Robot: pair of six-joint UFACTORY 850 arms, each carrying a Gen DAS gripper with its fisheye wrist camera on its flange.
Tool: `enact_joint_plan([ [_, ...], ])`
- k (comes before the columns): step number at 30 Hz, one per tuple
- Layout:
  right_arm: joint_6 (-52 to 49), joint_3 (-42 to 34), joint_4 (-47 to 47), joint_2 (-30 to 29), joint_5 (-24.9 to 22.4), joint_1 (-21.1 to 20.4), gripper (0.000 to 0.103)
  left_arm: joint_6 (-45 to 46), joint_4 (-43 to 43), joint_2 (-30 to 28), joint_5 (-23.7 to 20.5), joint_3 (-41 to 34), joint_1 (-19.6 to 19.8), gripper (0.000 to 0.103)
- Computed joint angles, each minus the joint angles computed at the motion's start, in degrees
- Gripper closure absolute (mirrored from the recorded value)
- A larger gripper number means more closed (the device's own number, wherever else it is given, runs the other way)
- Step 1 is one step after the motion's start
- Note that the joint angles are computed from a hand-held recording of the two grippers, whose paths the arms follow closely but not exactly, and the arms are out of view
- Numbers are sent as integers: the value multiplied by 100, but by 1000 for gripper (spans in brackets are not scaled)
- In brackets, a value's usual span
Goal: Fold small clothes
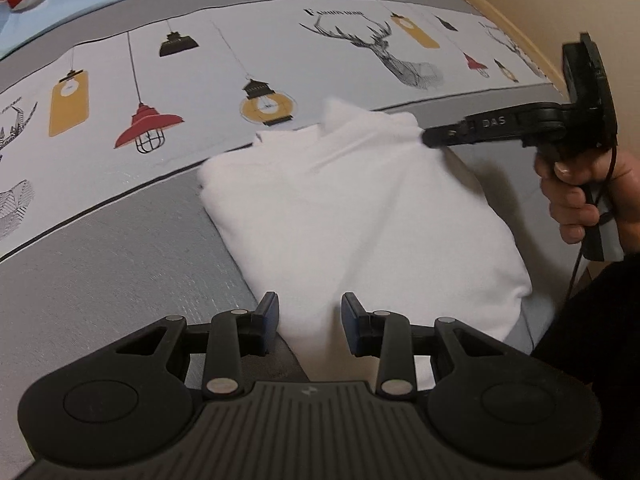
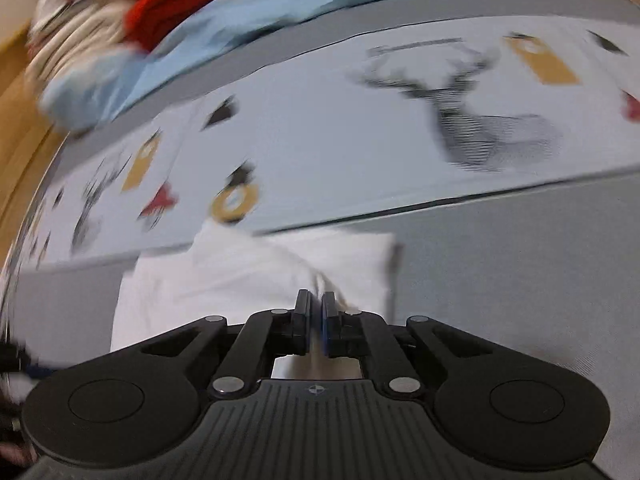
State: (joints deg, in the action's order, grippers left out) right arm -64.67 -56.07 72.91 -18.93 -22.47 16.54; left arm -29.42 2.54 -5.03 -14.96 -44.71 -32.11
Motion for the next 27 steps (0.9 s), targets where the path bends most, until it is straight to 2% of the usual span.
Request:
enact_joint_plan([
  [2,600,-26,-371,-43,124,-50,98,-133,68,-17,19,-21,10,65],
  [3,555,8,-350,-41,230,-39,98,-277,158,-37,25,-38,9,65],
  [5,-254,207,199,150,972,112,94,-544,357,-69,30,-79,-10,65],
  [6,-854,299,671,308,1129,138,94,-539,337,-74,77,-89,-22,65],
  [7,-1453,383,1221,480,1047,121,94,-443,238,-84,114,-101,-29,65],
  [8,-1938,462,1608,631,725,38,94,-268,75,-93,147,-107,-35,65],
  [10,-2484,569,1661,760,-374,-218,94,121,-260,-150,170,-149,-57,65],
  [11,-2416,553,1327,718,-892,-296,94,174,-299,-186,162,-170,-77,65],
  [12,-2108,495,757,647,-1170,-293,94,285,-401,-244,142,-200,-97,65],
  [13,-1703,435,157,576,-1209,-221,92,437,-552,-302,120,-224,-105,65],
  [14,-1354,411,-442,478,-1007,-106,91,634,-742,-371,76,-251,-107,65],
  [15,-992,447,-1042,362,-566,42,91,655,-738,-486,-37,-307,-134,65],
  [16,-474,451,-1641,254,-317,109,87,473,-495,-602,-194,-379,-178,65],
  [17,71,400,-2001,251,-307,107,87,180,-106,-711,-363,-449,-237,64],
  [18,416,274,-2120,232,-538,19,87,11,135,-781,-484,-495,-276,59],
  [19,522,243,-2000,273,-590,-47,82,-61,151,-775,-505,-501,-267,58],
  [21,135,376,-1275,419,-336,-148,64,-210,39,-642,-358,-423,-150,58],
  [22,-101,437,-907,483,-233,-185,46,-550,253,-573,-254,-372,-107,56],
  [23,-260,450,-620,473,-202,-210,35,-975,523,-522,-168,-330,-59,53],
  [25,-61,409,-521,378,-356,-289,31,-2072,1147,-461,-62,-240,58,36],
  [27,677,237,-987,140,-682,-359,31,-2534,1238,-507,-72,-221,161,33],
])
